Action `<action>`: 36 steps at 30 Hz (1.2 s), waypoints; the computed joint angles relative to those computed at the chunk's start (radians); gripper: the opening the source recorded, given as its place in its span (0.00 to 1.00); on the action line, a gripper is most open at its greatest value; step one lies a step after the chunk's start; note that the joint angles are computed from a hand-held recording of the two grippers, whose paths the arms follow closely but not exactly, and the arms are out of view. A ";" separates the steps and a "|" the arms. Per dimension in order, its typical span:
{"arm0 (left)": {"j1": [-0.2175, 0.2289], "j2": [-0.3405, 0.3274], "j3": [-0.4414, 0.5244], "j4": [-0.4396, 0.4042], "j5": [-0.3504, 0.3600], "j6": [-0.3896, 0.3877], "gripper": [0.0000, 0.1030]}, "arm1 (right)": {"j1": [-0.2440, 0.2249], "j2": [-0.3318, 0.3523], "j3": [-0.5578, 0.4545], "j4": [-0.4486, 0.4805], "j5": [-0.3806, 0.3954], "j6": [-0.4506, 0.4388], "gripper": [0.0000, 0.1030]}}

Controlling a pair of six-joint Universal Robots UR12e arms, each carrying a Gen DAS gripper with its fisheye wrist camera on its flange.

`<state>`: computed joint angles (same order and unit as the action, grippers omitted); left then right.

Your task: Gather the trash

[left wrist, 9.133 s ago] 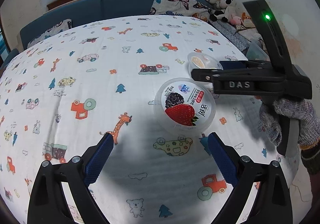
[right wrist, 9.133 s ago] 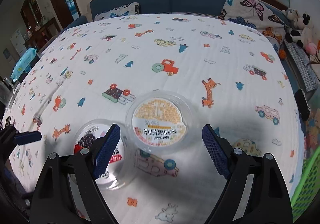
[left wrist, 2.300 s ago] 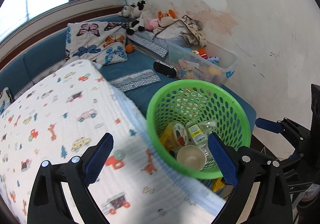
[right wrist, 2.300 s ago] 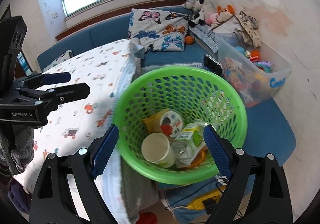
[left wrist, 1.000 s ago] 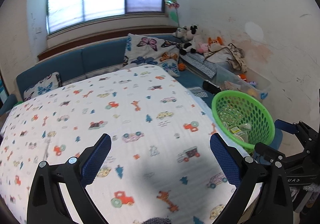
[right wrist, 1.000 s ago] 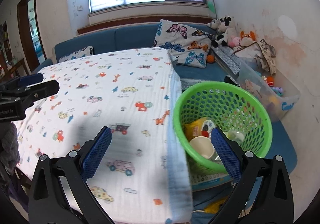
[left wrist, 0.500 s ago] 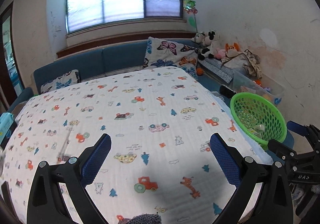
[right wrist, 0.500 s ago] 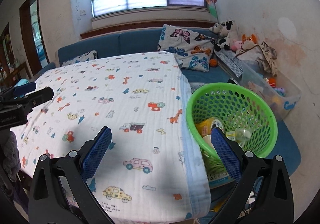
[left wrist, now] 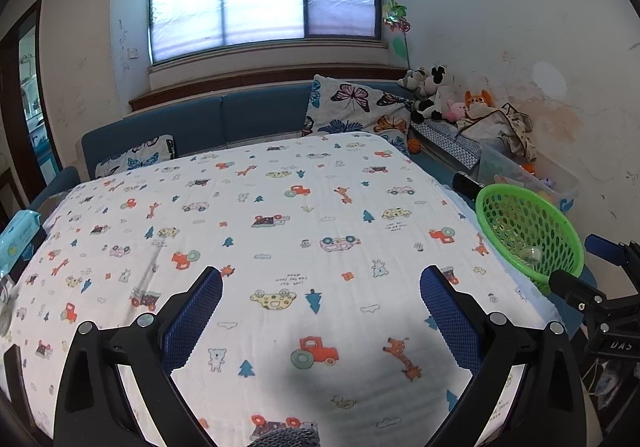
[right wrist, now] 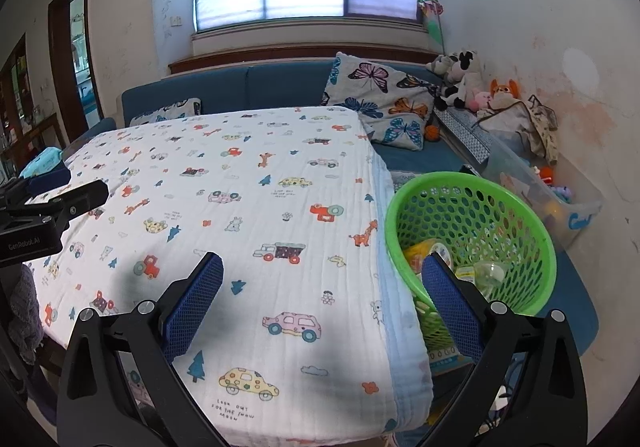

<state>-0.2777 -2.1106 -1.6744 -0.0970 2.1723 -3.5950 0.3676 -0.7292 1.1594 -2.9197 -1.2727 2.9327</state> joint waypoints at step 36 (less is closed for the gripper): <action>-0.006 0.007 -0.027 0.021 0.023 -0.004 0.93 | 0.002 -0.010 0.010 -0.011 0.012 0.007 0.96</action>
<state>-0.2840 -2.1032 -1.7016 -0.0761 2.1954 -3.5989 0.3700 -0.7391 1.1698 -2.9303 -1.2607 2.9393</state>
